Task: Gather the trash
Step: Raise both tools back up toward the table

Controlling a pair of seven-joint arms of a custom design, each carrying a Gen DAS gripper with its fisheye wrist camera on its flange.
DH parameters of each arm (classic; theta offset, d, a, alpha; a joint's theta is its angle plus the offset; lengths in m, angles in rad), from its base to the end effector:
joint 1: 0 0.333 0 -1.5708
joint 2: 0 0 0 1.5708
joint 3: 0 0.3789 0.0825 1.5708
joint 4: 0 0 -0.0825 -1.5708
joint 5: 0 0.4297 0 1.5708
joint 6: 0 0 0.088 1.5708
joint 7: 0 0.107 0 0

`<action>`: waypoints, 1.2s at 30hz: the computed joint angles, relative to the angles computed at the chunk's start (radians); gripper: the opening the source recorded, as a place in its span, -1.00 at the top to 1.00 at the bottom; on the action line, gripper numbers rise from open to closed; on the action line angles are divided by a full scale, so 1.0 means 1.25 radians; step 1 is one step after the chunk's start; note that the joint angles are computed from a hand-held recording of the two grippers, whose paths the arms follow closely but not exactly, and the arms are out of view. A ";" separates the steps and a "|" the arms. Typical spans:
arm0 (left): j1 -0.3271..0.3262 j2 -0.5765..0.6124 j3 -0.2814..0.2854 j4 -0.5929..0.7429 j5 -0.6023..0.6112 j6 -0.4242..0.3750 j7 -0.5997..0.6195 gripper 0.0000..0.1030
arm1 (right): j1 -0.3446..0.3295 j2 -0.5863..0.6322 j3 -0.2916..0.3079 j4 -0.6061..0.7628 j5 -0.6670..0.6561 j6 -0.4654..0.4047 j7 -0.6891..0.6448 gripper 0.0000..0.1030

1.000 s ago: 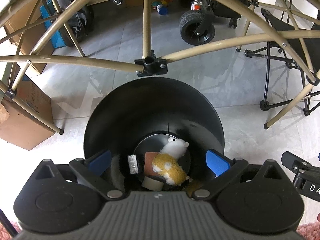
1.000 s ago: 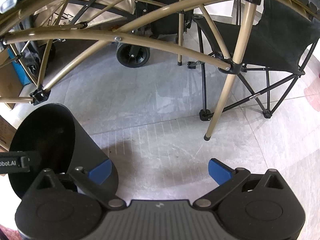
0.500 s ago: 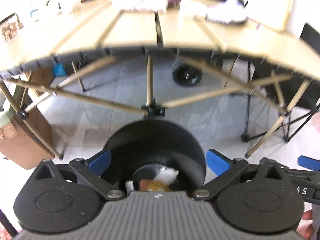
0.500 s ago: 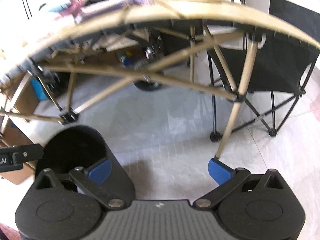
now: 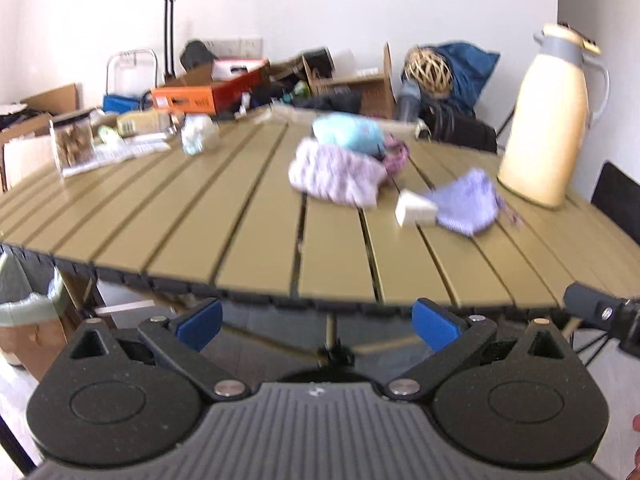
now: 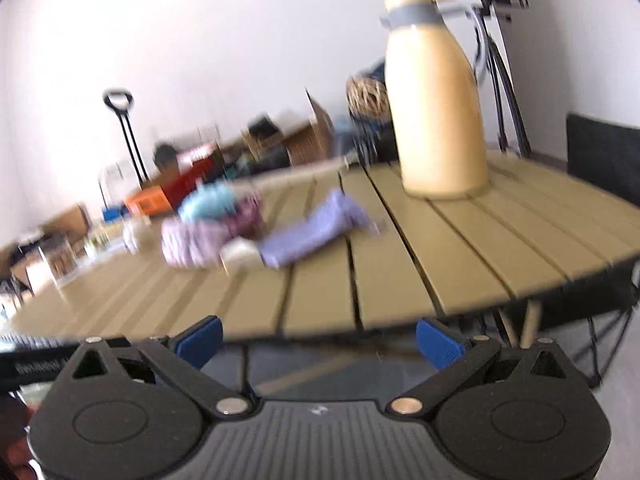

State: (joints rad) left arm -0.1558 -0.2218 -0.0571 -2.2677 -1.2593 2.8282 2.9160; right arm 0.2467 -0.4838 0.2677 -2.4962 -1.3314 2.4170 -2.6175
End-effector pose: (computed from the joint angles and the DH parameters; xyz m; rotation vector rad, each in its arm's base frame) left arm 0.5364 -0.0686 0.5528 -1.2491 2.0626 -1.2021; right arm 0.3874 0.2261 0.5300 -0.9442 1.9145 -1.0466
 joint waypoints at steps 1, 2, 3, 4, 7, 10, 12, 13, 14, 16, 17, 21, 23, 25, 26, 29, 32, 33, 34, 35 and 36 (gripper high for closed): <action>-0.002 0.004 0.001 0.010 -0.013 0.006 0.008 -1.00 | -0.009 0.001 0.000 0.005 -0.031 0.007 0.021 -1.00; -0.004 0.009 0.002 0.020 -0.027 0.010 0.017 -1.00 | -0.017 0.002 -0.002 0.011 -0.061 0.014 0.045 -1.00; -0.004 0.011 0.004 0.028 -0.041 0.011 0.025 -1.00 | -0.023 0.005 -0.004 0.018 -0.092 0.020 0.072 -1.00; -0.003 0.013 0.004 0.035 -0.052 0.012 0.031 -1.00 | -0.026 0.010 -0.005 0.026 -0.121 0.022 0.097 -1.00; -0.001 0.028 0.000 0.061 -0.086 0.016 0.052 -1.00 | -0.029 0.036 -0.007 0.056 -0.180 -0.004 0.139 -1.00; 0.008 0.045 -0.006 0.085 -0.106 0.022 0.062 -1.00 | -0.019 0.069 -0.013 0.091 -0.204 -0.042 0.125 -1.00; 0.014 0.058 -0.011 0.103 -0.119 0.024 0.070 -1.00 | -0.013 0.092 -0.033 0.115 -0.224 -0.025 0.119 -1.00; 0.017 0.064 -0.013 0.111 -0.123 0.028 0.073 -1.00 | -0.011 0.099 -0.045 0.122 -0.240 -0.006 0.126 -1.00; 0.020 0.069 -0.014 0.119 -0.133 0.028 0.080 -1.00 | -0.009 0.107 -0.054 0.130 -0.252 0.008 0.130 -1.00; 0.029 0.084 -0.017 0.139 -0.144 0.029 0.086 -1.00 | -0.007 0.132 -0.063 0.155 -0.254 0.013 0.110 -1.00; 0.033 0.092 -0.019 0.150 -0.146 0.031 0.086 -1.00 | -0.005 0.144 -0.064 0.167 -0.256 0.013 0.099 -1.00; 0.053 0.127 -0.027 0.195 -0.139 0.054 0.060 -1.00 | 0.000 0.213 -0.080 0.235 -0.279 0.032 0.086 -1.00; 0.063 0.146 -0.031 0.216 -0.137 0.066 0.052 -1.00 | 0.005 0.257 -0.089 0.277 -0.266 0.041 0.052 -1.00; 0.074 0.166 -0.034 0.239 -0.120 0.076 0.025 -1.00 | 0.013 0.300 -0.098 0.317 -0.252 0.051 0.027 -1.00; 0.080 0.177 -0.035 0.251 -0.107 0.077 0.004 -1.00 | 0.017 0.319 -0.103 0.337 -0.249 0.056 0.021 -1.00; 0.103 0.205 -0.037 0.281 -0.060 0.068 -0.069 -1.00 | 0.030 0.381 -0.117 0.402 -0.207 0.060 -0.031 -1.00; 0.123 0.225 -0.044 0.300 -0.032 0.070 -0.108 -1.00 | 0.048 0.440 -0.133 0.471 -0.117 0.044 -0.119 -1.00; 0.129 0.231 -0.046 0.305 -0.020 0.072 -0.121 -1.00 | 0.054 0.457 -0.139 0.490 -0.092 0.042 -0.137 -1.00; 0.134 0.237 -0.048 0.310 -0.007 0.072 -0.136 -1.00 | 0.059 0.474 -0.146 0.510 -0.062 0.040 -0.158 -1.00; 0.140 0.242 -0.049 0.313 0.003 0.072 -0.148 -1.00 | 0.063 0.489 -0.154 0.526 -0.036 0.040 -0.173 -1.00; 0.145 0.247 -0.052 0.317 0.015 0.074 -0.159 -1.00 | 0.067 0.502 -0.162 0.541 -0.017 0.043 -0.182 -1.00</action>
